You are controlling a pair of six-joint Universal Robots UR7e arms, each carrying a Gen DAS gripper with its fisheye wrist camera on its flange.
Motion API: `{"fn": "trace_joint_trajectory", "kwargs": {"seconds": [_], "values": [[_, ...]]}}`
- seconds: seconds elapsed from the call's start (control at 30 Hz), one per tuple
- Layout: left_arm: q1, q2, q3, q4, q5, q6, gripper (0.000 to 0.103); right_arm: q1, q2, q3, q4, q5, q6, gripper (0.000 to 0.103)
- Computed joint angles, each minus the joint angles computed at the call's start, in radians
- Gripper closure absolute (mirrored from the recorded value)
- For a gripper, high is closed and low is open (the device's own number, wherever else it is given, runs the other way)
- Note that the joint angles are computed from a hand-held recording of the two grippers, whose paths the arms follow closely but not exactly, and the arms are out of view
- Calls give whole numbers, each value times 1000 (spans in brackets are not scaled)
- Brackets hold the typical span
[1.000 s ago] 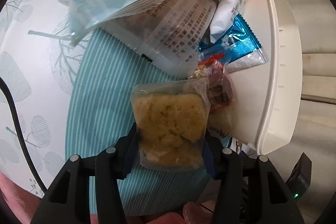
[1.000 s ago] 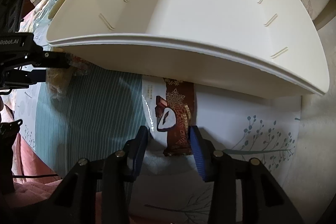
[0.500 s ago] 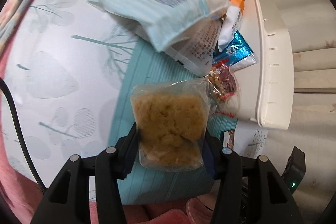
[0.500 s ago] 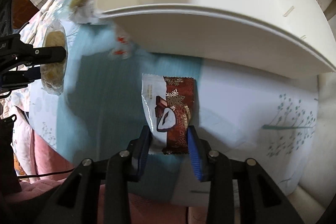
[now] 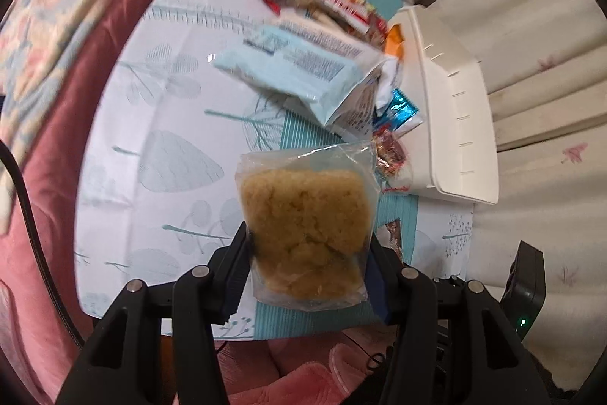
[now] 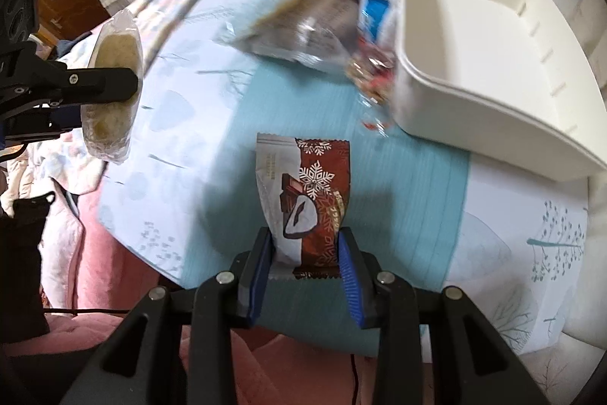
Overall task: Organize snacks
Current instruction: 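Carry both snacks over the white tray and open both grippers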
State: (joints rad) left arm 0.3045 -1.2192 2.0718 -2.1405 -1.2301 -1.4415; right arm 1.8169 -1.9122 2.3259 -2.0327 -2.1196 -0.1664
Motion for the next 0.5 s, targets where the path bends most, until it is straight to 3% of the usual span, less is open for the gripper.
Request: {"fn": "trace_joint_trajectory", "kwargs": {"seconds": [0.27, 0.5], "values": [[-16, -26, -54, 64, 23, 57, 51, 77, 26, -42, -46, 34, 0, 68], [-15, 5, -132, 113, 65, 139, 51, 101, 48, -102, -68, 64, -16, 68]]}}
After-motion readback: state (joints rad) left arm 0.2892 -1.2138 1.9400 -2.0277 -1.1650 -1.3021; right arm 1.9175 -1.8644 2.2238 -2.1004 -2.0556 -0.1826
